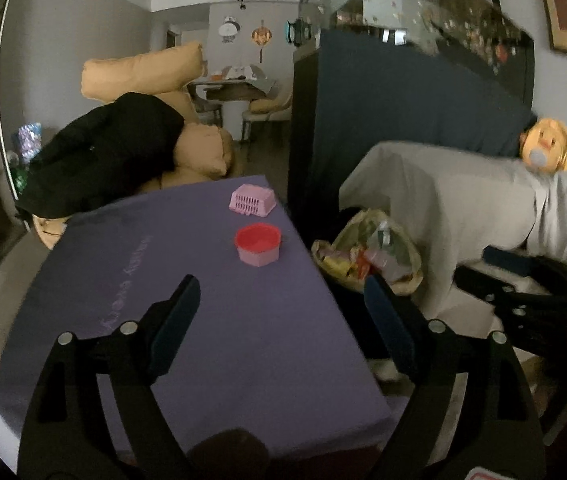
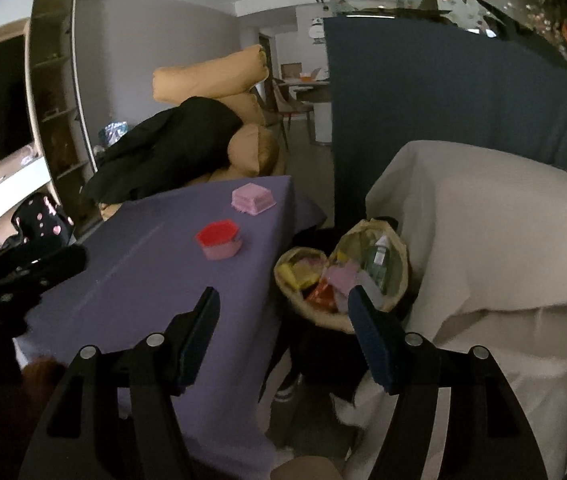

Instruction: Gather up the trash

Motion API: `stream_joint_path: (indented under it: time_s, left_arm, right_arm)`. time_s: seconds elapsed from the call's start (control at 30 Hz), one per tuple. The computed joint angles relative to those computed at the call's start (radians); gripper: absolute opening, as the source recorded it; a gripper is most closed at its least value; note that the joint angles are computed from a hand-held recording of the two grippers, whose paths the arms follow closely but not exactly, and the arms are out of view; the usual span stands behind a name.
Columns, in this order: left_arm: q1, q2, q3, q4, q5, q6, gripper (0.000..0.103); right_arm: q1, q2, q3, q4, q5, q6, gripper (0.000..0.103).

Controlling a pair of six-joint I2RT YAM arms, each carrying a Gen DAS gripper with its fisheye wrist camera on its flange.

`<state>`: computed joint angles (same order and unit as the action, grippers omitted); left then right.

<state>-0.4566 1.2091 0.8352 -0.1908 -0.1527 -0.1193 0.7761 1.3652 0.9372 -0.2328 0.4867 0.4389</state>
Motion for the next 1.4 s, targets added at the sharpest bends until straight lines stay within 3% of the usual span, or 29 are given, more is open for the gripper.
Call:
stream_joint_path:
  time_s: [0.13,0.33,1.4]
  left_arm:
    - [-0.022,-0.018,0.007,-0.056,-0.042,-0.014,0.080]
    - [-0.040,-0.090,-0.027,-0.049,-0.067,-0.016,0.080]
    - [-0.089,-0.118,-0.031,-0.056,-0.122,-0.005,0.080]
  right_arm:
    - [0.059,-0.071,-0.059,-0.005,0.065,0.052,0.063]
    - [0.113,-0.125,-0.100,-0.029,0.155,0.083,0.063]
    - [0.121,-0.134,-0.129,-0.009,0.169,0.107,0.063]
